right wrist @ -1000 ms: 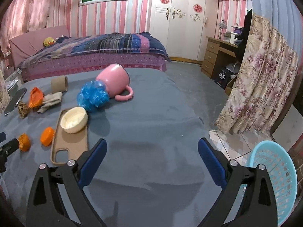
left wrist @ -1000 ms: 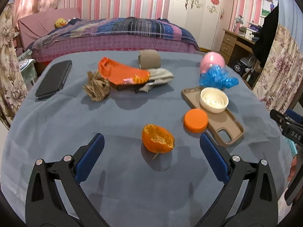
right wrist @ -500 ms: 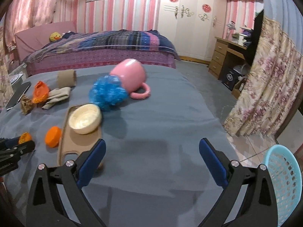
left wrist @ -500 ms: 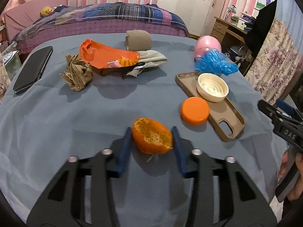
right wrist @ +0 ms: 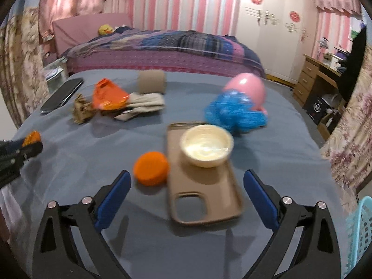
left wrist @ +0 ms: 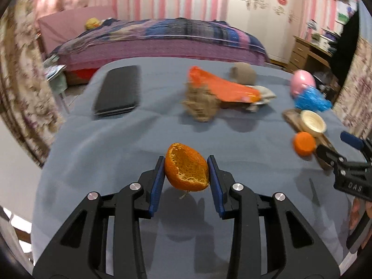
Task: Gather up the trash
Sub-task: 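Grasp the half orange peel with the left tool while the right tool grasps the orange lid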
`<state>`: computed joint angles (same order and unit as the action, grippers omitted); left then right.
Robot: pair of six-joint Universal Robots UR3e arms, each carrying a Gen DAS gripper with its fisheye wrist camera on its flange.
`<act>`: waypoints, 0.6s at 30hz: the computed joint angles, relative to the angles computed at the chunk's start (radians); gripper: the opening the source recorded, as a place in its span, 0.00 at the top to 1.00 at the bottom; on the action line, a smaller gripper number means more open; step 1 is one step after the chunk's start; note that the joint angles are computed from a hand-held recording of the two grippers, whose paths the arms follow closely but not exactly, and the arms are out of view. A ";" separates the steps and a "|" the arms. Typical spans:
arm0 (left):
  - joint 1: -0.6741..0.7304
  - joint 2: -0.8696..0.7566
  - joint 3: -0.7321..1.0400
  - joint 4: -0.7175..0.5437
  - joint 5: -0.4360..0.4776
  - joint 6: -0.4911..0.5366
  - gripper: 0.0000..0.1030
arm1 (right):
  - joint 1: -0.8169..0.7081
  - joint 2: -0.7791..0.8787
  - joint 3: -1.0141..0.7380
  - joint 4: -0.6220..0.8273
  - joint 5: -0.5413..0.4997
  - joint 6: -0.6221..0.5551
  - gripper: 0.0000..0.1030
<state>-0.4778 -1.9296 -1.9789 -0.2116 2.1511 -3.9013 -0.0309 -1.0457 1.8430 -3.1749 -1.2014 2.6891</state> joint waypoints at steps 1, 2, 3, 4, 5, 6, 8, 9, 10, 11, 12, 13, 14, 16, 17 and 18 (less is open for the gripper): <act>0.014 0.019 -0.033 0.015 -0.006 -0.005 0.66 | 0.020 0.006 -0.003 0.000 -0.015 -0.001 0.18; 0.030 0.040 -0.073 0.034 -0.015 -0.010 0.66 | 0.035 0.013 -0.011 0.009 -0.030 -0.004 0.22; 0.040 0.055 -0.103 0.048 -0.020 -0.014 0.66 | 0.051 0.021 -0.022 0.025 -0.044 -0.009 0.29; 0.047 0.066 -0.123 0.052 -0.020 -0.018 0.66 | 0.068 0.033 -0.040 0.042 -0.062 -0.011 0.32; 0.052 0.077 -0.145 0.060 -0.020 -0.018 0.66 | 0.079 0.043 -0.052 0.050 -0.077 -0.010 0.35; 0.057 0.079 -0.152 0.064 -0.022 -0.017 0.66 | 0.089 0.052 -0.063 0.057 -0.091 -0.008 0.39; 0.065 0.087 -0.171 0.072 -0.026 -0.019 0.66 | 0.106 0.067 -0.086 0.065 -0.114 0.002 0.46; 0.070 0.094 -0.184 0.078 -0.029 -0.018 0.66 | 0.109 0.069 -0.089 0.065 -0.117 0.002 0.51; 0.071 0.097 -0.189 0.078 -0.029 -0.021 0.66 | 0.110 0.075 -0.097 0.071 -0.114 0.000 0.61; 0.075 0.100 -0.192 0.077 -0.031 -0.021 0.66 | 0.112 0.080 -0.107 0.082 -0.109 -0.002 0.61; 0.076 0.103 -0.192 0.075 -0.031 -0.024 0.66 | 0.109 0.079 -0.106 0.086 -0.102 -0.006 0.61; 0.075 0.106 -0.192 0.070 -0.030 -0.029 0.66 | 0.098 0.072 -0.099 0.089 -0.080 -0.010 0.61; 0.071 0.110 -0.188 0.059 -0.026 -0.034 0.66 | 0.092 0.070 -0.098 0.090 -0.064 -0.012 0.61; 0.060 0.118 -0.175 0.032 -0.012 -0.046 0.66 | 0.072 0.059 -0.090 0.088 -0.028 -0.013 0.61; 0.054 0.122 -0.167 0.018 -0.005 -0.051 0.66 | 0.065 0.053 -0.085 0.085 -0.019 -0.014 0.61; 0.047 0.127 -0.160 0.006 0.001 -0.059 0.66 | 0.056 0.045 -0.078 0.084 -0.008 -0.017 0.61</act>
<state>-0.4311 -1.8030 -2.1390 -0.2057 2.1523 -3.9601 0.0250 -1.0012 1.7650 -3.0904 -1.2097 2.6716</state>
